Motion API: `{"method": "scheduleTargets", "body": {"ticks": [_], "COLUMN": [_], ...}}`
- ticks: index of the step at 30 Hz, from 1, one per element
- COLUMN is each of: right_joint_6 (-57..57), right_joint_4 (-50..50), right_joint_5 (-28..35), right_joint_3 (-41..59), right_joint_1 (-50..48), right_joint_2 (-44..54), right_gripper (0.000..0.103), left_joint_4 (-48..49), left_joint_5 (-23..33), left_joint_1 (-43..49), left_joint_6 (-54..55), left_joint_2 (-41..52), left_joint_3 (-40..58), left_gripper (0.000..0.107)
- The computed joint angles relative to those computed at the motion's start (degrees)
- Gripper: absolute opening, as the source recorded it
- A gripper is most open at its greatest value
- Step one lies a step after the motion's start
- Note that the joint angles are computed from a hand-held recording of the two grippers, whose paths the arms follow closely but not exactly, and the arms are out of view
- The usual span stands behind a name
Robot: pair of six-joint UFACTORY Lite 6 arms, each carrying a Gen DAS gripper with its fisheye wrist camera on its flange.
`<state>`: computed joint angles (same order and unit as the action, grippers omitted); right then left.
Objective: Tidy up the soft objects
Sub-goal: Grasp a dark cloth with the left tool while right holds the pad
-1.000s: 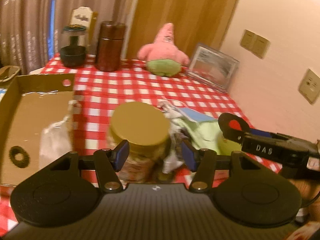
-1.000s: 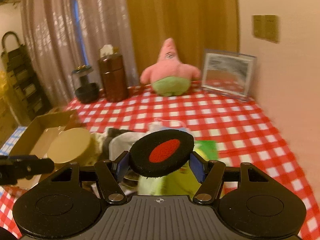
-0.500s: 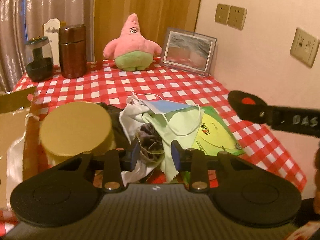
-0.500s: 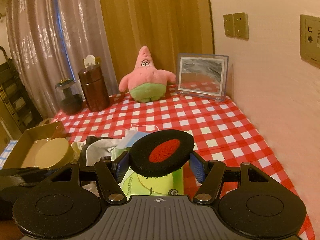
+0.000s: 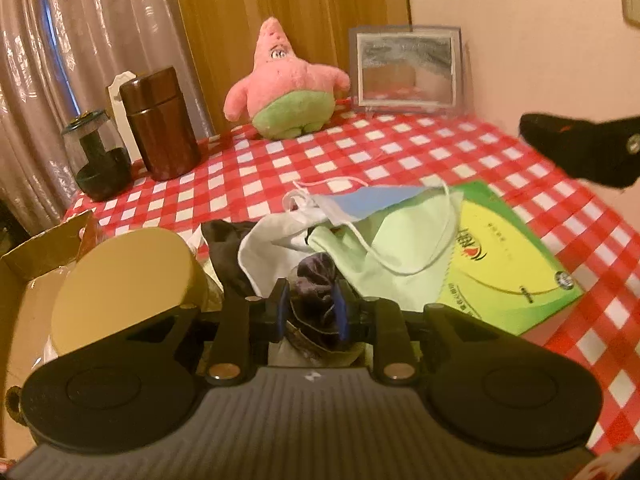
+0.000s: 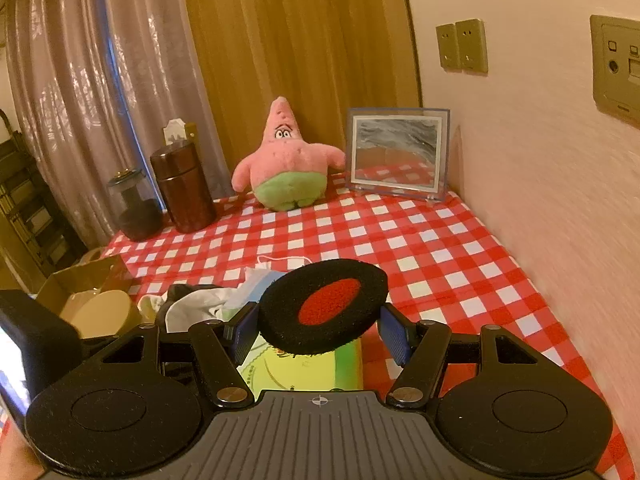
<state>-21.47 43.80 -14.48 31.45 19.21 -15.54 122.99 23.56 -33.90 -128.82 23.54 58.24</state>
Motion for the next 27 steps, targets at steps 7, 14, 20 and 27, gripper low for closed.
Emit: {"method": "scheduleTargets", "body": {"ticks": [7, 14, 20, 27], "right_joint_6": [-0.97, -3.06, -7.78, -23.69], "right_joint_4": [1.37, 3.69, 8.5, 25.45], "right_joint_5": [0.29, 0.34, 0.84, -0.09], "right_joint_3": [-0.61, -1.12, -2.02, -2.26], "right_joint_1": [-0.28, -0.02, 0.7, 4.87], "right_joint_2": [-1.38, -2.63, -5.16, -9.27], "right_gripper": [0.064, 0.064, 0.064, 0.064], "left_joint_4": [-12.17, -13.65, -7.1, -5.45], "left_joint_5": [4.93, 3.92, 1.85, -7.7], "left_joint_1": [-3.33, -3.56, -2.69, 1.61], "left_joint_6": [14.62, 17.06, 9.25, 5.23], "left_joint_2": [5.63, 4.81, -4.62, -21.97], "left_joint_3": [5.14, 4.69, -3.5, -13.26], "left_gripper": [0.026, 0.006, 0.005, 0.005]}}
